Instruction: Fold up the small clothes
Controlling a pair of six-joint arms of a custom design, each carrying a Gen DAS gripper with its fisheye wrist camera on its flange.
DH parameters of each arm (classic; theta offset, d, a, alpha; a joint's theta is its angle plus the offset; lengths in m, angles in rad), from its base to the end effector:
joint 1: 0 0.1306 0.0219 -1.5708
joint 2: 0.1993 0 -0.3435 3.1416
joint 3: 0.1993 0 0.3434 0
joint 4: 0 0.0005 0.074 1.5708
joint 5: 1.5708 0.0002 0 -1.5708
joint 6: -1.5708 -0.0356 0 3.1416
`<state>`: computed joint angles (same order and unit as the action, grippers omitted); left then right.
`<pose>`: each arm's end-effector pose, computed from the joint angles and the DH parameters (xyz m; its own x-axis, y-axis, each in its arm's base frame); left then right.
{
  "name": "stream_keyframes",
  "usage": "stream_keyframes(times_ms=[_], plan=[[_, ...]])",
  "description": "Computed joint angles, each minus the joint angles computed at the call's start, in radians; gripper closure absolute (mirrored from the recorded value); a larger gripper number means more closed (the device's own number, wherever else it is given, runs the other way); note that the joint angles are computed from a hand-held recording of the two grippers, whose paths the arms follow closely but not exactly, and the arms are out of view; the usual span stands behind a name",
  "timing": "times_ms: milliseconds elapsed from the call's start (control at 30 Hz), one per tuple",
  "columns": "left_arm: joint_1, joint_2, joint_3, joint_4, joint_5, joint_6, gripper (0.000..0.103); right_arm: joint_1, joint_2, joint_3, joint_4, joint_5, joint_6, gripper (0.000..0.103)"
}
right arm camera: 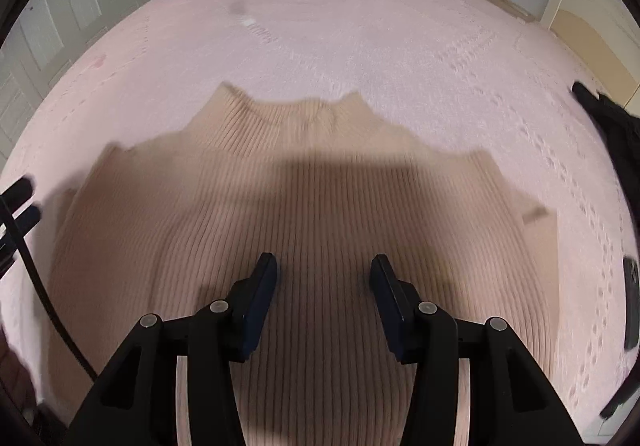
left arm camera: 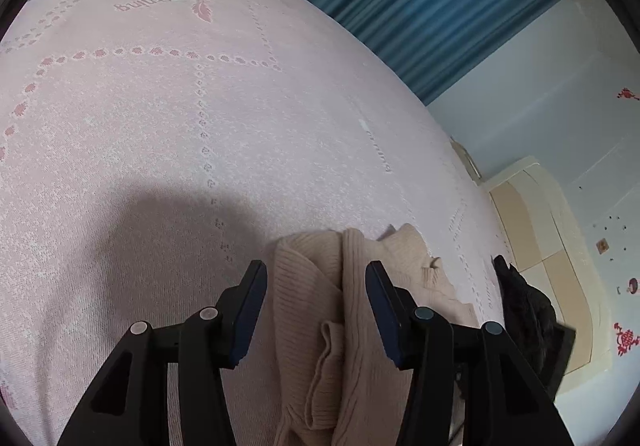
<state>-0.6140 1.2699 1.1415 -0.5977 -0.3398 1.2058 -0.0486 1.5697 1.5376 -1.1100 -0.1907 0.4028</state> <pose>0.3400 -0.2257 0.3568 -0.5108 -0.7174 -0.4736 -0.3857 0.6837 -0.6195 0.4776 -0.0170 0.3572 -0.8236 -0.3453 -0.4500 -0.3846 0.9231 -0.0044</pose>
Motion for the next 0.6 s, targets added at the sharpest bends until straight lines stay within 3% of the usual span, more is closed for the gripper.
stream_keyframes(times_ms=[267, 600], plan=[[-0.023, -0.013, -0.027, -0.015, 0.005, 0.02, 0.054, -0.044, -0.183, -0.205, 0.055, -0.011, 0.112, 0.056], [-0.102, -0.02, -0.066, 0.003, 0.053, 0.036, 0.054, -0.147, -0.293, -0.324, -0.022, -0.077, 0.303, 0.056]])
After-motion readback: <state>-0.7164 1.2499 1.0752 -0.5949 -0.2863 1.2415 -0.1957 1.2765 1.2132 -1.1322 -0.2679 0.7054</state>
